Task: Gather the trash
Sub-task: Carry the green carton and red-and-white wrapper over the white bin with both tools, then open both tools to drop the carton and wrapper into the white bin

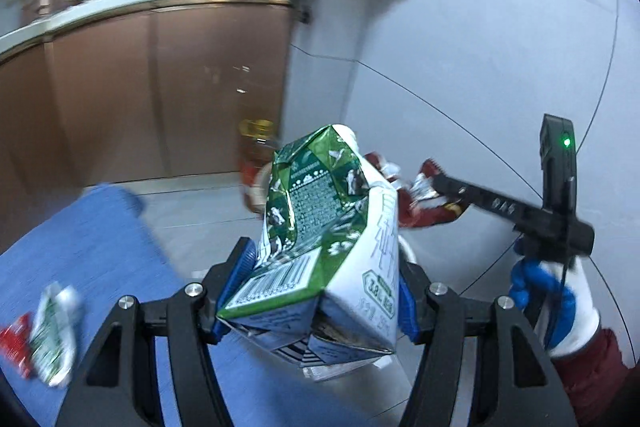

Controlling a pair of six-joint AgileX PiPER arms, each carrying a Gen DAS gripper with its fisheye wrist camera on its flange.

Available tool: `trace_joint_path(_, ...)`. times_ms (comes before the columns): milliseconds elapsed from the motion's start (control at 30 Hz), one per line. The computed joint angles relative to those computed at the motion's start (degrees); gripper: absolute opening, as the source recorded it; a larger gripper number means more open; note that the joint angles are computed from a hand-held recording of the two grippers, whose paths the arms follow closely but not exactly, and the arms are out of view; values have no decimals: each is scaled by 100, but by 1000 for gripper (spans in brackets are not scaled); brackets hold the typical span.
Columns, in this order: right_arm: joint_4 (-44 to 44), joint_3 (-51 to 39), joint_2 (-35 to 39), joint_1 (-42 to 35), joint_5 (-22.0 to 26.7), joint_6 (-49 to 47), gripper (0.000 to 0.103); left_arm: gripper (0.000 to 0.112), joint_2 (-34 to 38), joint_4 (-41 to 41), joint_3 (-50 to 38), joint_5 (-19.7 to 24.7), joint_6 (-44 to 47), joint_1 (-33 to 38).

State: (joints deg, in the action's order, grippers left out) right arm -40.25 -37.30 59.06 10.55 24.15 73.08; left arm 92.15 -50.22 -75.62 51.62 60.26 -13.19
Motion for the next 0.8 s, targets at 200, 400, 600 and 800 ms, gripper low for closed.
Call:
trace_joint_path(200,-1011,303,545,-496,141,783,8,60,1380,620,-1270,-362,-1031,-1277)
trace_joint_path(400,-2258,704,1012,-808,-83,2215,17,61,2704,1575,-2813,-92,-2252,-1988)
trace_joint_path(600,-3027,1060,1111,-835,-109,3231,40,61,3251,1782,-3417,105,-2732,-2259)
trace_joint_path(800,-2952,1283,883,-600,96,3416,48,61,3124,1687,-3239,76,-2685,-2255)
